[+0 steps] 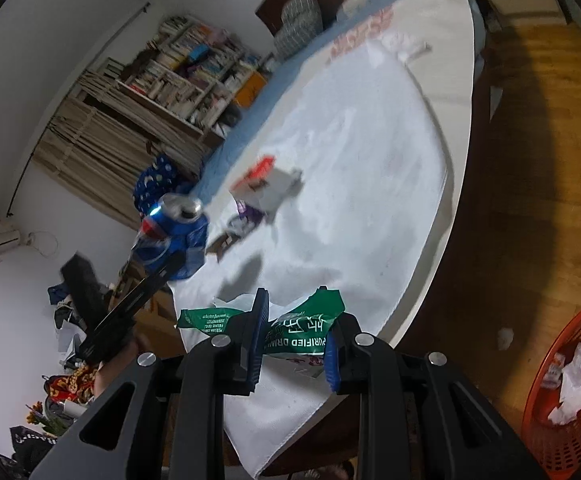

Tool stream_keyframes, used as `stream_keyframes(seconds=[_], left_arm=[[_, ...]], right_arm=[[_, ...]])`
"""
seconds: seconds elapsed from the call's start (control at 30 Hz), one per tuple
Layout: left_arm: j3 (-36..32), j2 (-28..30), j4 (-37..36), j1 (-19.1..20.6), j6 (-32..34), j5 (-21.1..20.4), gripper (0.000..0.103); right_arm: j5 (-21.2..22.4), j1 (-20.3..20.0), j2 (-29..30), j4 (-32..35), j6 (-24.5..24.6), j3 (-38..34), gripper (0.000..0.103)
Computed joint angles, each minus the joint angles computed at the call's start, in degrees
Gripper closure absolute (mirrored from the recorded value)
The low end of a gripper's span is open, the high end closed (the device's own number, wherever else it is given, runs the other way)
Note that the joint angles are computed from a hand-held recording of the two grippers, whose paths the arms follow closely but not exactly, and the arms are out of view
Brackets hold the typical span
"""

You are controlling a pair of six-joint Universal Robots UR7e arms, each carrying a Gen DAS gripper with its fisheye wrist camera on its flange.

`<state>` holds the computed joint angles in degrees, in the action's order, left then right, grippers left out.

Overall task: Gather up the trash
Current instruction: 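Carry the Pepsi can and green wrapper over the red basket while opening both grippers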

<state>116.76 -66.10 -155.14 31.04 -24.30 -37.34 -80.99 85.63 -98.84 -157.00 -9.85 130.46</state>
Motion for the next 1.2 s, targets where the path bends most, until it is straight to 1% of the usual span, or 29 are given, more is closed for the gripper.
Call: stream_keyframes(seconds=[0.13,0.23,0.3,0.33,0.37,0.4,0.43,0.5,0.53,0.57,0.6,0.63,0.67,0.7,0.73,0.77,0.83,0.97,1.07,1.17,1.2], left_arm=[[0.5,0.1,-1.6,-3.4,-0.8,-2.7,0.083],[-0.6,2.9,-4.3,-5.4,-0.2,-6.8,0.083],[-1.8,5.5,-6.2,-6.6,1.3,-9.2,0.083],[-2.6,7.4,-7.7,-7.2,2.2,-10.7,0.083],[-3.4,8.7,-8.0,-7.5,2.7,-12.1,0.083],[-4.8,11.3,-8.7,-7.9,3.6,-14.7,0.083],[-5.6,12.9,-9.1,-8.1,3.9,-16.2,0.083],[-7.7,16.7,-9.0,-8.1,4.4,-20.5,0.083],[-8.8,19.0,-9.2,-7.8,4.4,-23.1,0.083],[-10.6,21.9,-8.4,-7.4,4.4,-26.0,0.083],[-11.5,23.5,-7.7,-7.0,4.6,-27.6,0.083],[-12.9,26.0,-6.5,-6.6,4.4,-29.3,0.083],[-14.3,28.0,-4.7,-6.2,4.2,-30.9,0.083],[-16.3,31.1,-2.8,-5.6,4.0,-33.2,0.083],[-17.4,32.9,-1.6,-5.3,4.1,-34.0,0.083],[-18.6,34.4,-0.1,-5.2,4.3,-34.4,0.083],[-21.4,38.5,3.0,-4.6,4.8,-35.6,0.083],[-25.5,43.6,7.1,-3.6,4.8,-37.0,0.083],[-28.2,45.6,10.1,-3.2,5.1,-37.4,0.082],[-29.8,47.1,11.9,-3.3,5.1,-37.3,0.081],[-29.0,46.8,11.9,-3.8,4.5,-37.3,0.074]], right_arm=[[-1.4,0.7,-6.0,-2.5,-0.7,1.8,0.078],[-4.1,0.4,-12.8,-4.0,-1.6,3.3,0.078],[-7.0,-0.7,-18.6,-4.3,-2.9,4.3,0.078],[-9.2,-1.7,-22.3,-4.2,-3.9,5.0,0.077],[-10.6,-2.5,-24.4,-3.8,-4.6,5.2,0.077],[-13.2,-3.6,-27.0,-3.4,-5.7,5.8,0.077],[-15.4,-4.6,-29.1,-2.8,-6.9,6.2,0.077],[-19.8,-9.0,-33.9,-0.8,-10.2,7.6,0.077],[-20.9,-12.0,-35.7,0.9,-11.7,8.1,0.077],[-21.1,-14.0,-36.6,2.3,-12.2,8.2,0.077],[-20.3,-17.5,-37.5,4.5,-13.0,8.1,0.077],[-20.0,-19.9,-37.7,6.4,-13.6,7.8,0.077],[-22.0,-22.0,-36.1,8.3,-15.0,7.3,0.077],[-23.2,-22.9,-35.1,8.8,-15.7,7.0,0.077],[-24.4,-24.2,-33.8,9.5,-16.5,6.4,0.077],[-26.8,-25.4,-31.3,10.2,-17.4,5.7,0.077],[-28.8,-27.1,-28.1,8.6,-18.7,5.4,0.077],[-29.3,-29.2,-23.8,8.1,-19.3,3.5,0.075],[-28.7,-29.6,-22.0,8.1,-19.3,2.6,0.065],[-30.1,-28.4,-21.2,7.6,-19.2,2.5,0.057],[-30.4,-28.2,-21.3,7.2,-19.6,2.6,0.049]])
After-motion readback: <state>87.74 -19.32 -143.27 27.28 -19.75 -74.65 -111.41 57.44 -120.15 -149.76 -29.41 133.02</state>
